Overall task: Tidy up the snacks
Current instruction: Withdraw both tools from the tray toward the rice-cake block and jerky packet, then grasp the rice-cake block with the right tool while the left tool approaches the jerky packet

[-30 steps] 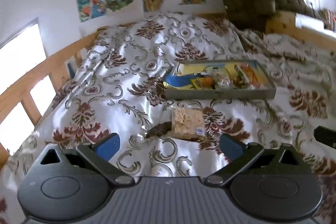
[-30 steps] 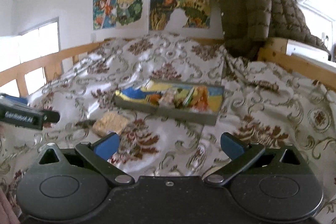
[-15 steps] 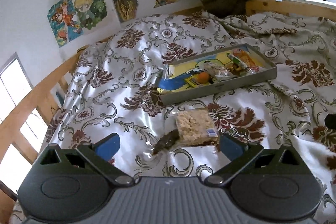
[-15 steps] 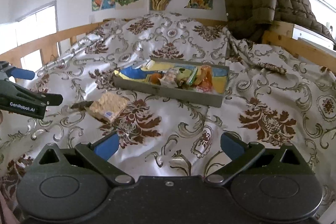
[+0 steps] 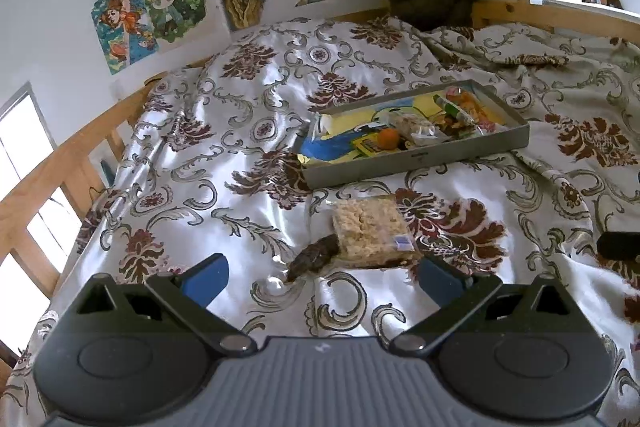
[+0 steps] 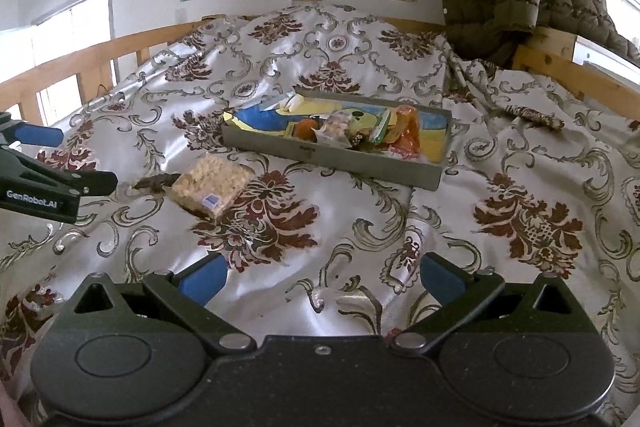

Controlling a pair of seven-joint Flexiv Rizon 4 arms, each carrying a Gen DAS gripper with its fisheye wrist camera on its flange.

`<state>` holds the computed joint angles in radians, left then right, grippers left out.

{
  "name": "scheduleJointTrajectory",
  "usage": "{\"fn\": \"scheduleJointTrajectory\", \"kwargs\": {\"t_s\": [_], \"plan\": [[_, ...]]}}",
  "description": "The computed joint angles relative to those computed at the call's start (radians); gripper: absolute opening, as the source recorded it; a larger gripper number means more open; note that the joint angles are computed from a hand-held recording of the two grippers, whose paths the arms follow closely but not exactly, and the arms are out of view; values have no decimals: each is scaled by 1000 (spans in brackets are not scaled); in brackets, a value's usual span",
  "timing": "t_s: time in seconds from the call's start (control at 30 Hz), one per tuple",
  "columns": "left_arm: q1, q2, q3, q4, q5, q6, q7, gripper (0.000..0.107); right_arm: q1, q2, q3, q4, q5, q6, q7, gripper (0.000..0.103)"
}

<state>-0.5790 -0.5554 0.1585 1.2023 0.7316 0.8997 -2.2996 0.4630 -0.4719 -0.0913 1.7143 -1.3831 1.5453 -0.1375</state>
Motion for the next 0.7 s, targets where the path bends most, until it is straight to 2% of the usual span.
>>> {"fn": "scheduleJointTrajectory", "kwargs": {"t_s": [0.3,0.53,0.7], "plan": [[3,-6,13,-19,9,-35,-30,103,41,-43,-4,-36,134,-17,-122,102],[22,-14,14,-21,11,-48,-30,103,87,-84,-4,-68,285,-25,-293,102],[55,-13,5,-1,-36,-43,-54,103,108,-121,12,-103,387,-32,-415,102]]}}
